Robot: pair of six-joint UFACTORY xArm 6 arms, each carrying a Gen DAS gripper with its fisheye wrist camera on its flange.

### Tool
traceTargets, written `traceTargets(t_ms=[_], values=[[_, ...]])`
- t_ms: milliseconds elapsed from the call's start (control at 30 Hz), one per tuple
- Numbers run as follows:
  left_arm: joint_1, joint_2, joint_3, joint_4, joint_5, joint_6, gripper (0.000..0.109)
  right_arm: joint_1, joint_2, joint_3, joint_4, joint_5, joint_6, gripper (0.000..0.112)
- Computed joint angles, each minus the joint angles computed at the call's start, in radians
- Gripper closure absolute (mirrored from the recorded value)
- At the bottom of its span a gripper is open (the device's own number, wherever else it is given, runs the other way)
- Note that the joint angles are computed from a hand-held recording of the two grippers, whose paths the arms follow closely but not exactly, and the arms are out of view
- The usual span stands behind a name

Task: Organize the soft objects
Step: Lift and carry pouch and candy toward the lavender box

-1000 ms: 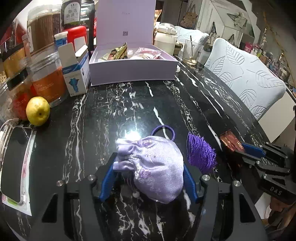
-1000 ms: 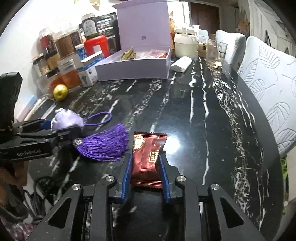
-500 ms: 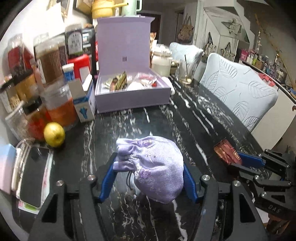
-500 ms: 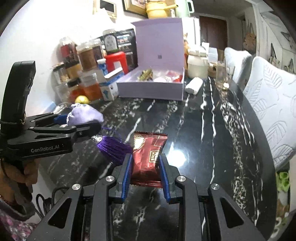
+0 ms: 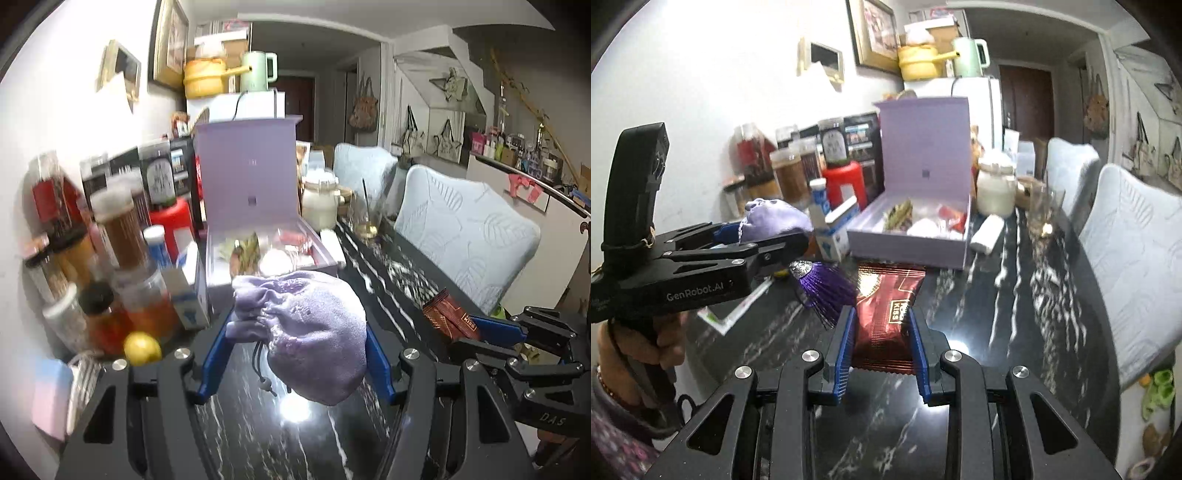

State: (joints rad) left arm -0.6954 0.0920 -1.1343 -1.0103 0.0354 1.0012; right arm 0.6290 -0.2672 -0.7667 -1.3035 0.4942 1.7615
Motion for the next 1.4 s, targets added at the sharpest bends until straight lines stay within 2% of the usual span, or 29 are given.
traceTargets(t_ms=[333,667,1067,1233,1400], values=[[0.019,0.106,-0.196,-0.033,0.017,0.051,0.045,-0.07,0.023,-0.079,-0.063,-0.025,-0.011,0.084],[0.044,0.249,-0.401,0.048,0.035,-0.027,0.045,-0.176,0.085,-0.188,-0.15,-0.103,-0.025,0.084],[0.083,0.467,-0.702,0.265,0.073,-0.239,0.045,-0.296,0.226,-0.366,-0.203,-0.227,-0.076,0.084],[0.099,0.589,-0.877,0.341,0.102,-0.321,0.045,-0.335,0.303,-0.46,-0.231,-0.263,-0.084,0.084],[0.116,0.714,-1.044,0.518,0.119,-0.486,0.045,-0.376,0.399,-0.568,-0.217,-0.308,-0.128,0.084]])
